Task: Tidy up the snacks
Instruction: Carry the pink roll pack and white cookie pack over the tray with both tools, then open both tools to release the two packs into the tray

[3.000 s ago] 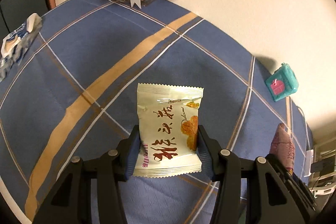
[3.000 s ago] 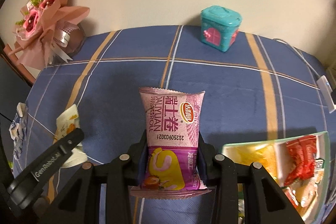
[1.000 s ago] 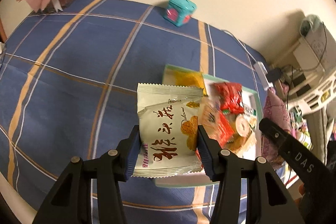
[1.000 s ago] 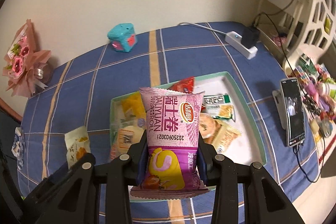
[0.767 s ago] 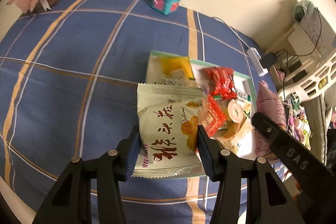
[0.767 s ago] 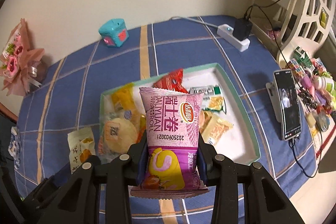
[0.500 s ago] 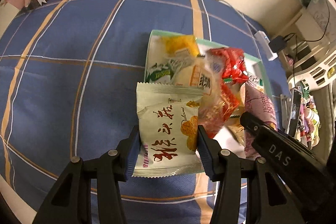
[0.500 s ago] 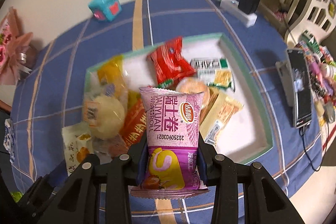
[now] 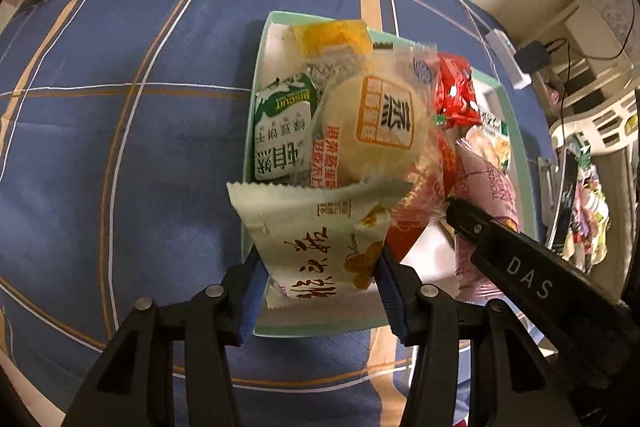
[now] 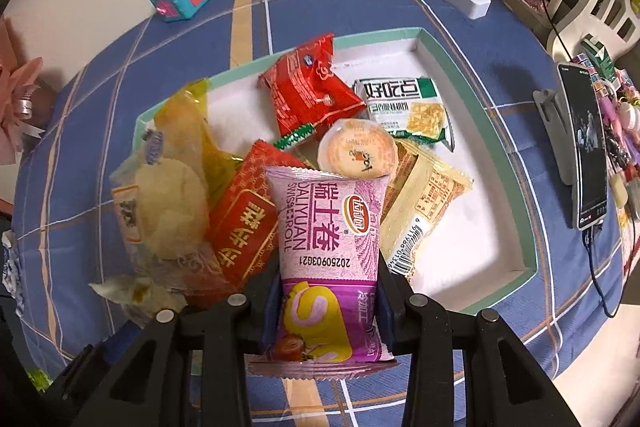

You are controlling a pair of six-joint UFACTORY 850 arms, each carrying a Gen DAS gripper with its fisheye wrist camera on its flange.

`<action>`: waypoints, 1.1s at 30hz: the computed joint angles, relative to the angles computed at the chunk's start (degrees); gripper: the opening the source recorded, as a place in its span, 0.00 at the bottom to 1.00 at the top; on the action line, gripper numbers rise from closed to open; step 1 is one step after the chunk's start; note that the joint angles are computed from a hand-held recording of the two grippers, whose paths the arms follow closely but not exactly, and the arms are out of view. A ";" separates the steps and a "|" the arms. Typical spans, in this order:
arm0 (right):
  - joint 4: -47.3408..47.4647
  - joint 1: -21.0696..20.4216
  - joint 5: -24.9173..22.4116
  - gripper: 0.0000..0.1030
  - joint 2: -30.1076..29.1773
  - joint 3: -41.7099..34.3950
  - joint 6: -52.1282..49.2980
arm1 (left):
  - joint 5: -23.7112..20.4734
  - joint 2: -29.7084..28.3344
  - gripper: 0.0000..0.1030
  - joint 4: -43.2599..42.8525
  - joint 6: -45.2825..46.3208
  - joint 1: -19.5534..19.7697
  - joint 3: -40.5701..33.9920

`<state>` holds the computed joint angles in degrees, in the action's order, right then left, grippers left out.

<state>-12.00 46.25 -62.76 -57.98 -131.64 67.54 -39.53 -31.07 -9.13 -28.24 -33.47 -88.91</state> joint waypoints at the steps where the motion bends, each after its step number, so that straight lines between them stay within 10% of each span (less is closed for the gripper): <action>1: 0.16 -0.02 0.00 0.41 -0.01 0.09 -0.09 | -0.30 -0.35 0.52 0.36 -0.17 -0.13 -0.37; 33: -1.69 -0.24 -3.55 0.75 -1.50 -3.47 1.15 | -2.85 -0.82 0.81 -3.18 2.06 -0.21 -2.40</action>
